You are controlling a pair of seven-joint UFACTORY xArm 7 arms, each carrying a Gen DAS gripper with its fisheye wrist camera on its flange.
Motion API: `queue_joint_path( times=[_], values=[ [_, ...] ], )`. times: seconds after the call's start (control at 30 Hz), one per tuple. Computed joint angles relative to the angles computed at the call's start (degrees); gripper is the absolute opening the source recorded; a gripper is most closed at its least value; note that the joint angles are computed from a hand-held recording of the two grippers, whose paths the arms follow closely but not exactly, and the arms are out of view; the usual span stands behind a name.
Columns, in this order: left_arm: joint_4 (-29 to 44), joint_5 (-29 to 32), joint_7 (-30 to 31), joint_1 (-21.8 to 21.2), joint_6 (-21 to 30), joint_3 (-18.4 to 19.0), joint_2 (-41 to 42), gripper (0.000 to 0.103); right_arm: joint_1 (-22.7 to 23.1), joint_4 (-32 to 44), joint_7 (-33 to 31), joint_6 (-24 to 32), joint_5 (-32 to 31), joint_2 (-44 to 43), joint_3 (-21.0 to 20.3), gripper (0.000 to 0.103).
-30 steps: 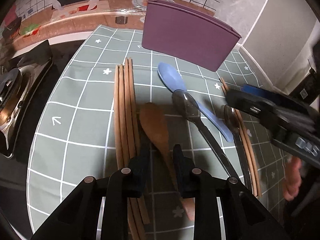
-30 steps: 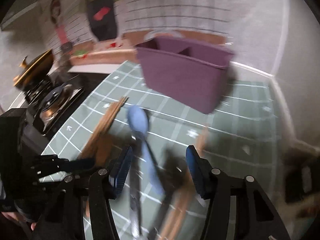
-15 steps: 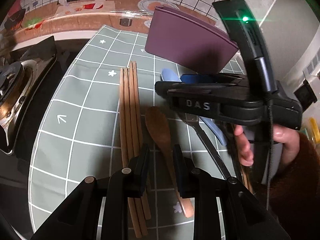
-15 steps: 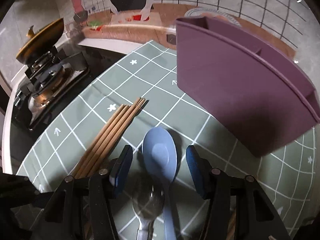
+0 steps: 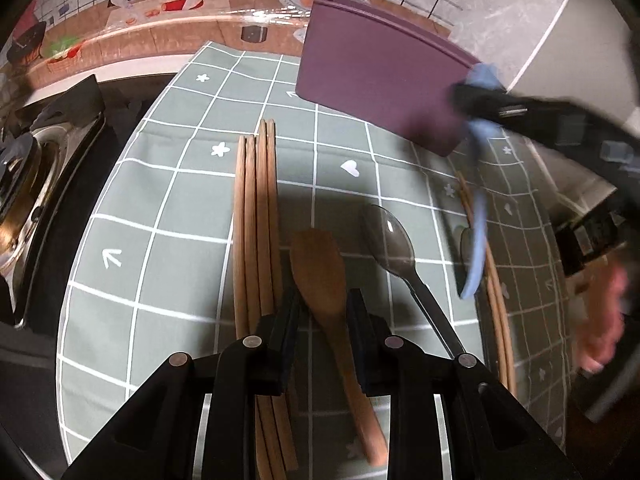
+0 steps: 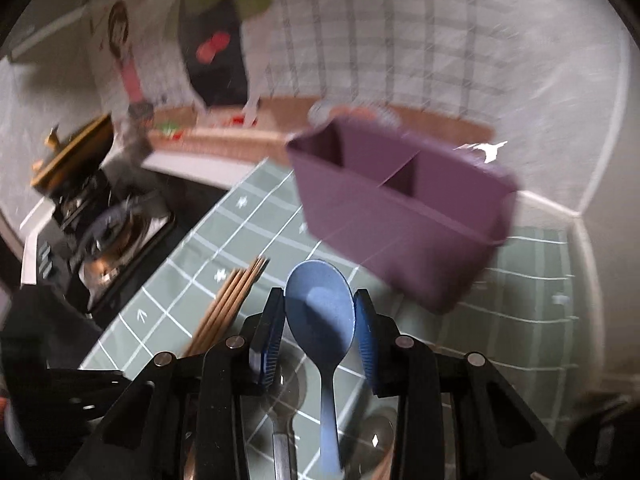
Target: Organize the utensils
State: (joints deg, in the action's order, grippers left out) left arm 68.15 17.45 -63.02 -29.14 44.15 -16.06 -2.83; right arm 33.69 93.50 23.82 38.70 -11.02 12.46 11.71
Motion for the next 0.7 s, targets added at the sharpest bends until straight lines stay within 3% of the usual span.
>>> queue_joint_path(
  times=[0.3, 0.43, 0.53, 0.7],
  values=[
    [8.16, 3.81, 0.50, -1.79, 6.83, 1.12, 6.14, 0.027, -0.97, -6.48, 14.76, 0.37, -12.00, -9.60, -0.15, 0.033],
    [7.94, 5.01, 1.00, -1.96, 4.66, 2.20, 6.69, 0.026, -2.94, -9.07, 17.61, -0.04, -12.32, -12.84, 1.15, 0.030],
    [4.96, 4.09, 1.91, -1.26, 0.24, 2.79, 5.13, 0.025, -4.23, -10.24, 18.28, 0.25, -12.02, -14.63, 2.23, 0.025],
    [0.63, 4.86, 1.87, -0.12, -4.35, 2.40, 1.43, 0.025, -5.52, -12.17, 15.86, 0.49, -8.71, -17.21, 3.26, 0.022]
  ],
)
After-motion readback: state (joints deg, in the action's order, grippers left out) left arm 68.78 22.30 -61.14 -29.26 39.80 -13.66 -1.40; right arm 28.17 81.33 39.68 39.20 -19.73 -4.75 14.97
